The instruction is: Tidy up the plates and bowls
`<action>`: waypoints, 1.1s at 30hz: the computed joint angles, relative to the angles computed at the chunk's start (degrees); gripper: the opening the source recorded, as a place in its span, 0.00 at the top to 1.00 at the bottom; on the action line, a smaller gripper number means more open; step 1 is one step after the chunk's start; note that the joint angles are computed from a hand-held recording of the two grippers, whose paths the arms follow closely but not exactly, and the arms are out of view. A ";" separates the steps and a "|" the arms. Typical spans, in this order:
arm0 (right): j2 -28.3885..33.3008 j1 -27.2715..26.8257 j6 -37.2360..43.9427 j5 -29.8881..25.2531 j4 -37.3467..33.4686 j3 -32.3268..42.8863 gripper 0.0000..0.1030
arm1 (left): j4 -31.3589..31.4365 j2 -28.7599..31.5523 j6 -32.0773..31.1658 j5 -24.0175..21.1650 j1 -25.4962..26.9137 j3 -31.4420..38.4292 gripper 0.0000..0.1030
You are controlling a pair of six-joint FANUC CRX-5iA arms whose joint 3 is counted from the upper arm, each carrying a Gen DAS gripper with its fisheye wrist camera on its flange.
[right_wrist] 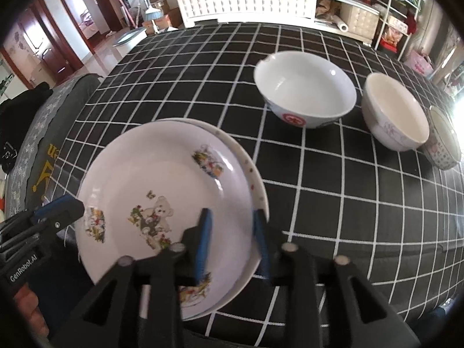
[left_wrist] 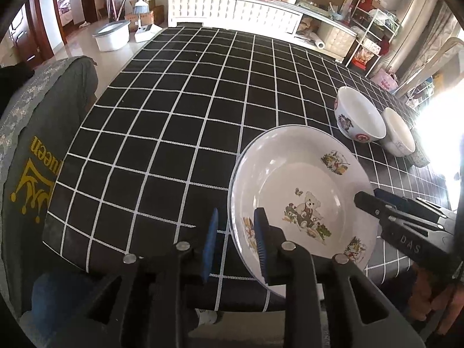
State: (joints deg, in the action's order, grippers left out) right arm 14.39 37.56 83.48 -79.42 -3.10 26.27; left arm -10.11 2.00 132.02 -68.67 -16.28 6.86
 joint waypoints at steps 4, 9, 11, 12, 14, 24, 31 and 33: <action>-0.51 -0.12 1.06 0.28 0.40 0.05 0.38 | -0.62 -0.52 0.30 0.16 -0.88 0.38 0.71; -2.07 -0.41 1.76 1.28 0.82 -0.96 0.38 | -1.63 -0.34 0.16 -0.07 -2.74 2.23 0.71; -2.71 -0.39 2.42 1.67 1.07 -1.32 0.38 | -1.87 0.47 -0.67 -1.16 -3.55 3.87 0.71; -3.23 -0.19 2.83 2.05 1.54 -1.76 0.38 | -2.03 0.78 -0.87 -1.50 -3.93 4.52 0.71; -4.12 -0.19 3.28 2.93 2.09 -2.56 0.38 | -2.54 1.22 -1.47 -1.37 -4.81 5.75 0.71; -6.34 -3.52 0.85 5.99 1.96 -2.49 0.38 | -0.43 5.19 -5.56 0.70 -5.05 11.40 0.71; -3.97 -6.05 -0.02 6.24 1.65 1.67 0.38 | -1.45 10.04 -9.95 0.94 -5.28 18.68 0.51; -2.85 -6.60 0.13 6.38 2.25 3.14 0.38 | -1.48 11.56 -11.33 0.80 -5.30 20.85 0.46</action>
State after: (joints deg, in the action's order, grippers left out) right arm 11.54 30.96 83.61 -73.04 -0.85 29.41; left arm -11.58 13.56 120.69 -67.87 -21.59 27.71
